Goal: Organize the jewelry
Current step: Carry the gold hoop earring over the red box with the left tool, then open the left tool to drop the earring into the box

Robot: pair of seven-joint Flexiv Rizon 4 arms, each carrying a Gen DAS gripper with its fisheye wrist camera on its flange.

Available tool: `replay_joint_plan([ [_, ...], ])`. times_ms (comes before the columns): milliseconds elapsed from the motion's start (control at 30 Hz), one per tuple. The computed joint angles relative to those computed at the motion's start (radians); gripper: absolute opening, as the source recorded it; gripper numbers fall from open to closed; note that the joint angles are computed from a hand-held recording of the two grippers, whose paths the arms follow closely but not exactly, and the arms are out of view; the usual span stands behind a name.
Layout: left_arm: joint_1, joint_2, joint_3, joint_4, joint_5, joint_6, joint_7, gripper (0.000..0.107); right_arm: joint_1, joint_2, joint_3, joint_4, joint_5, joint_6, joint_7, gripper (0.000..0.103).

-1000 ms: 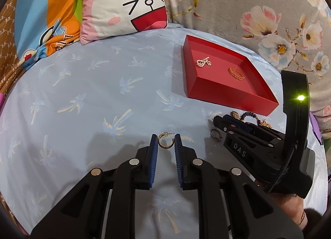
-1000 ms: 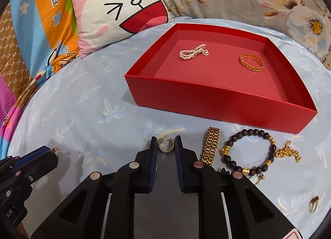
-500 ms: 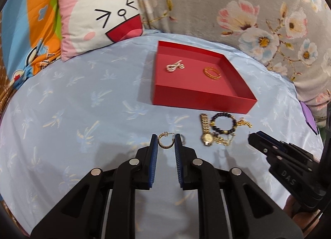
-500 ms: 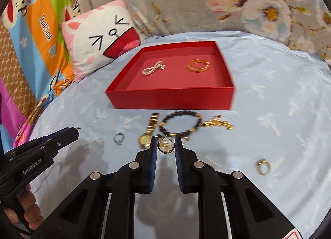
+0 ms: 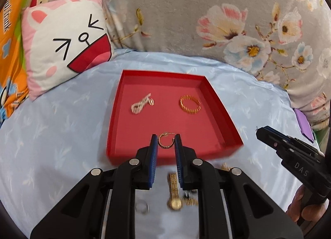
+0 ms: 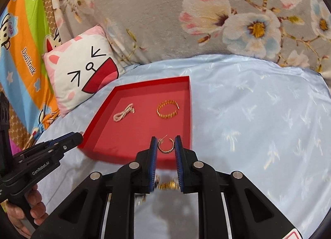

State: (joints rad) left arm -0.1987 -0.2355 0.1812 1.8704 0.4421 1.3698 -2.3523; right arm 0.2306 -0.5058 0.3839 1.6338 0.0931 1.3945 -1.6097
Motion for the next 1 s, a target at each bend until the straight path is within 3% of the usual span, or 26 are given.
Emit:
replay_joint_plan([
  [233,0.072,-0.126,-0.032,-0.104,-0.146,0.007,0.138,0.016,0.058,-0.153,-0.013,-0.219,-0.025,-0.124,0.001,0.016],
  [500,0.076,-0.226,-0.02,-0.143,-0.291,0.015,0.258,0.016,0.112,-0.268,-0.043,-0.361,-0.037,-0.216,0.004,0.016],
  [867,0.05,-0.272,0.013,-0.151,-0.382,0.046,0.325,0.017,0.164,-0.303,-0.101,-0.385,-0.079,-0.187,0.028,0.02],
  [1000,-0.016,-0.275,0.096,-0.171,-0.342,0.029,0.275,0.026,0.166,-0.289,-0.108,-0.357,-0.097,-0.148,0.041,0.029],
])
